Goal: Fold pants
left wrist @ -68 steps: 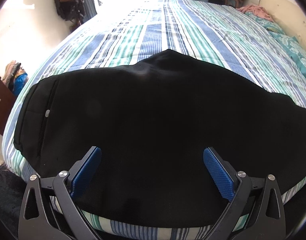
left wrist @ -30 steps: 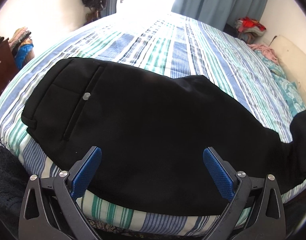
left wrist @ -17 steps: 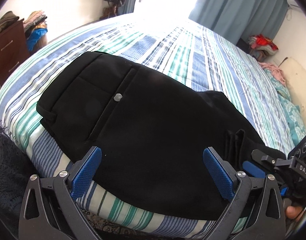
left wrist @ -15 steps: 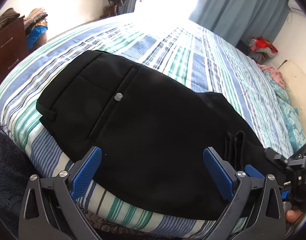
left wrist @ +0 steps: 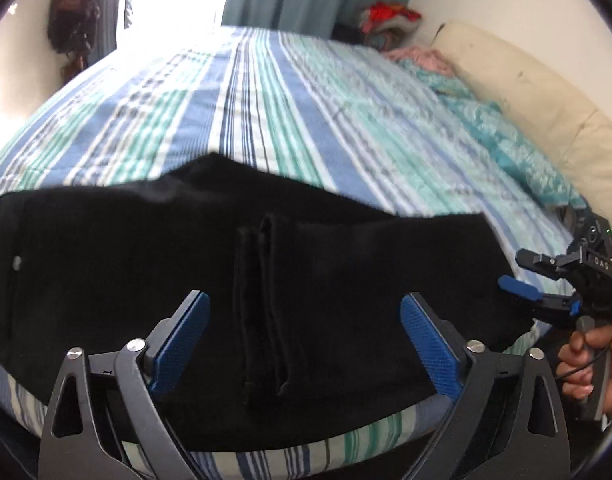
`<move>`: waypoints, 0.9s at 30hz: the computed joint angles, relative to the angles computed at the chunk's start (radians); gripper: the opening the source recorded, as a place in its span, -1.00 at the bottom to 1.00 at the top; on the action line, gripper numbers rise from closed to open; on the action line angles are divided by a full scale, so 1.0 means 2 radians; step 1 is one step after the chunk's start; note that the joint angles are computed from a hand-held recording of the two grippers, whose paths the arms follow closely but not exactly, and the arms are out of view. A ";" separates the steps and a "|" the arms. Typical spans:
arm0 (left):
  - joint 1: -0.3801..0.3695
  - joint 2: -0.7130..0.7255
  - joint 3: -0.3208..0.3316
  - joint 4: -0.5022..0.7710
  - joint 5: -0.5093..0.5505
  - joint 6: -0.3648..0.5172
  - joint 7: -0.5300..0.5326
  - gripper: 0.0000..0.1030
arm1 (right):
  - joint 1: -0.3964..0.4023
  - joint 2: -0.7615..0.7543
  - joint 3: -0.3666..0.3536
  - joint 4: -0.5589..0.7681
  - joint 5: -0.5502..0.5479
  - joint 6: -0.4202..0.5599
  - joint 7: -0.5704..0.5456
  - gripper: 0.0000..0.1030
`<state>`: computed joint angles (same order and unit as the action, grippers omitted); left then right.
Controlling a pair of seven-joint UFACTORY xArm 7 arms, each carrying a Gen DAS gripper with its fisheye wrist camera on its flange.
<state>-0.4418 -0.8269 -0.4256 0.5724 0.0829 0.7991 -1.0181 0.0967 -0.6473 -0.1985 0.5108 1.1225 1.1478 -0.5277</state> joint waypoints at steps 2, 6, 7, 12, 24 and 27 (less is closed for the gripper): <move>-0.008 0.026 0.010 -0.008 -0.023 0.017 0.012 0.39 | -0.031 0.019 0.030 0.000 -0.084 -0.019 0.040 -0.88; -0.016 0.002 -0.006 -0.018 -0.005 0.026 -0.004 0.58 | -0.023 0.013 0.021 0.013 -0.132 -0.026 0.038 -0.84; -0.016 0.000 -0.007 -0.019 -0.004 0.025 -0.008 0.58 | -0.018 0.011 0.021 0.024 -0.137 -0.031 0.030 -0.84; -0.014 0.007 -0.011 -0.016 0.003 0.027 -0.017 0.59 | 0.016 0.071 0.031 0.098 -0.114 -0.084 0.024 -0.84; -0.025 -0.007 -0.008 -0.029 0.010 0.020 -0.016 0.63 | 0.015 0.052 0.042 0.061 -0.145 -0.144 0.064 -0.81; -0.022 -0.004 -0.011 -0.029 0.011 0.017 -0.019 0.66 | 0.007 -0.054 0.039 0.006 -0.181 -0.121 0.083 -0.77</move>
